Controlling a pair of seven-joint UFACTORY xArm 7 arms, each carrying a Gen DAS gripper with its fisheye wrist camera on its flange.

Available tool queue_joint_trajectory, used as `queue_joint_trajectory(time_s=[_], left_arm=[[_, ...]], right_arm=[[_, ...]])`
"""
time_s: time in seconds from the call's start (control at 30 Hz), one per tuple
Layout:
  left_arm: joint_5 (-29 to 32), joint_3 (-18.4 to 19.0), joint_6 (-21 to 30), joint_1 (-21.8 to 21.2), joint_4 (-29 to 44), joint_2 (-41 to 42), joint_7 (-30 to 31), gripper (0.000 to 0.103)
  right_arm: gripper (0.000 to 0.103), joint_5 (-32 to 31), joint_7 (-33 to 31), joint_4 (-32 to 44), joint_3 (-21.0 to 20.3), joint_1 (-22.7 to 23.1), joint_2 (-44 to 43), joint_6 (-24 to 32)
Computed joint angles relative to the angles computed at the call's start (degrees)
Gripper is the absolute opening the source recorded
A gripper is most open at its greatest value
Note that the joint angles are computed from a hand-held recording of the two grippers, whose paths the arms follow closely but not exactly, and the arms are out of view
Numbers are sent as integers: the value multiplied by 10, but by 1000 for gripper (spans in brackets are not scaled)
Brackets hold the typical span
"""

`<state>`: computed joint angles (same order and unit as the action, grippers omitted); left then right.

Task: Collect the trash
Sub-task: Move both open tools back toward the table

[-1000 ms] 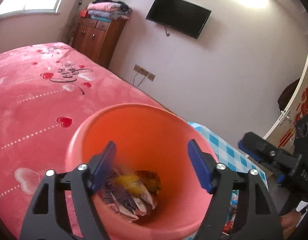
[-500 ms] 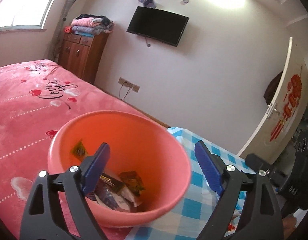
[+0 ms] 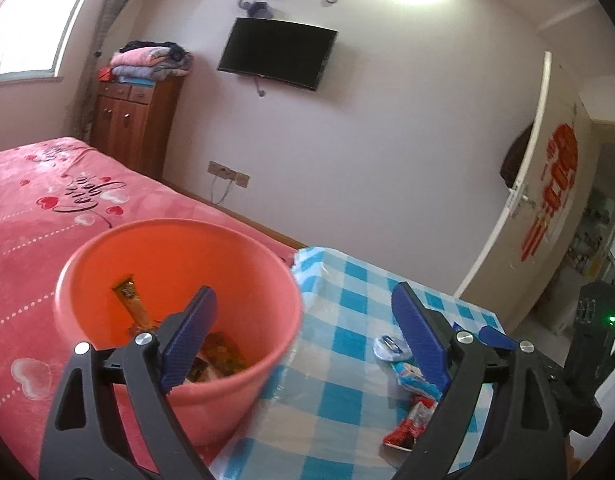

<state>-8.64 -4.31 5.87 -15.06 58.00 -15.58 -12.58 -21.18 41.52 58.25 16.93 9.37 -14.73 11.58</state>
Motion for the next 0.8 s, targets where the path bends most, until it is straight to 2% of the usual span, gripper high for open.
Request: queue_joint_trajectory(time_s=[0.13, 0.43, 0.8], left_arm=[[10, -14, 3, -5, 2, 2, -1, 90], [39, -44, 20, -17, 7, 15, -16, 91], [70, -64, 35, -33, 24, 38, -35, 91]], right_arm=[[96, 17, -3, -40, -11, -1, -32, -8], [96, 25, -3, -108, 6, -47, -91, -27], [96, 78, -42, -168, -18, -53, -129, -47]])
